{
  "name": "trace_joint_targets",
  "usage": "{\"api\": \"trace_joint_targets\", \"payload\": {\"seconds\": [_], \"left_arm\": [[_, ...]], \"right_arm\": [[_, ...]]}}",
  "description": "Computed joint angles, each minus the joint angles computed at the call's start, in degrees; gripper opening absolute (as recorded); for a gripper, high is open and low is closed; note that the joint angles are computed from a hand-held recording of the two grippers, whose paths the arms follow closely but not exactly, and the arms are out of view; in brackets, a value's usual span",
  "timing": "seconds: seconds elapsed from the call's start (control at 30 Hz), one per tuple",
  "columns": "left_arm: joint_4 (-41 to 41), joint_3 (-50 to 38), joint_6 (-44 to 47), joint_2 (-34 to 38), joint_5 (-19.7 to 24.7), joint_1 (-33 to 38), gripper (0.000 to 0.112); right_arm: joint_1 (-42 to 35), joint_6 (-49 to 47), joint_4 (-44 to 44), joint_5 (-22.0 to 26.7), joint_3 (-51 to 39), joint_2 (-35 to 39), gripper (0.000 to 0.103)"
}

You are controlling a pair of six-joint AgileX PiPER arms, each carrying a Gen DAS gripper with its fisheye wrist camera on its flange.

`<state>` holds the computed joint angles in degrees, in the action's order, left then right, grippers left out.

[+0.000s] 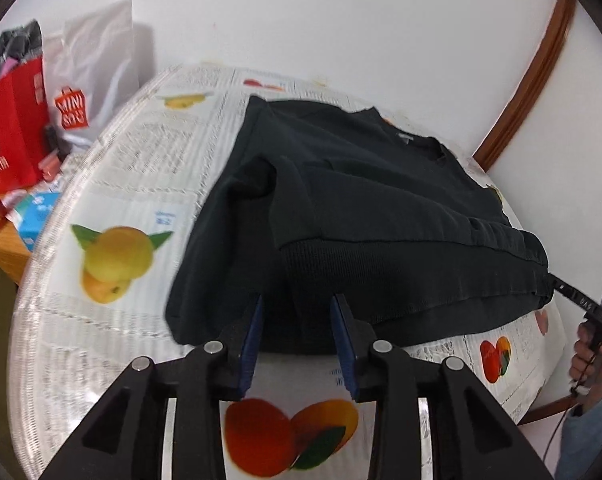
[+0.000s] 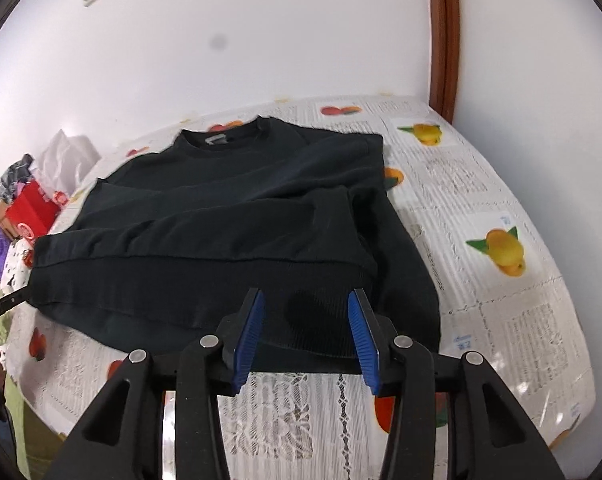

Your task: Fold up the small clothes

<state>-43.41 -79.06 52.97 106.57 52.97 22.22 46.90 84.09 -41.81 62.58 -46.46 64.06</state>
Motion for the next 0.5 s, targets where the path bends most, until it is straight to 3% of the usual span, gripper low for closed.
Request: {"api": "trace_joint_targets", "payload": {"seconds": [0.23, 0.27, 0.3, 0.37, 0.5], "left_arm": [[0.65, -2.82, -2.65, 3.47, 0.6, -2.19, 0.036], [0.71, -2.7, -3.11, 3.4, 0.33, -2.62, 0.036], [0.75, -2.55, -3.46, 3.23, 0.01, -2.93, 0.035], [0.81, -2.36, -3.57, 2.8, 0.05, -3.54, 0.015], [0.37, -1.03, -2.07, 0.47, -1.48, -3.94, 0.007]], "right_arm": [[-6.0, 2.21, -0.59, -6.76, 4.26, 0.93, 0.043], [-5.84, 2.53, -1.04, -6.83, 4.36, 0.86, 0.039], [-4.84, 2.79, -1.79, -4.92, 3.59, 1.61, 0.025], [-3.41, 1.48, -2.63, -2.17, 2.35, 1.99, 0.011], [0.47, 1.61, -5.3, 0.74, 1.65, 0.83, 0.005]]}}
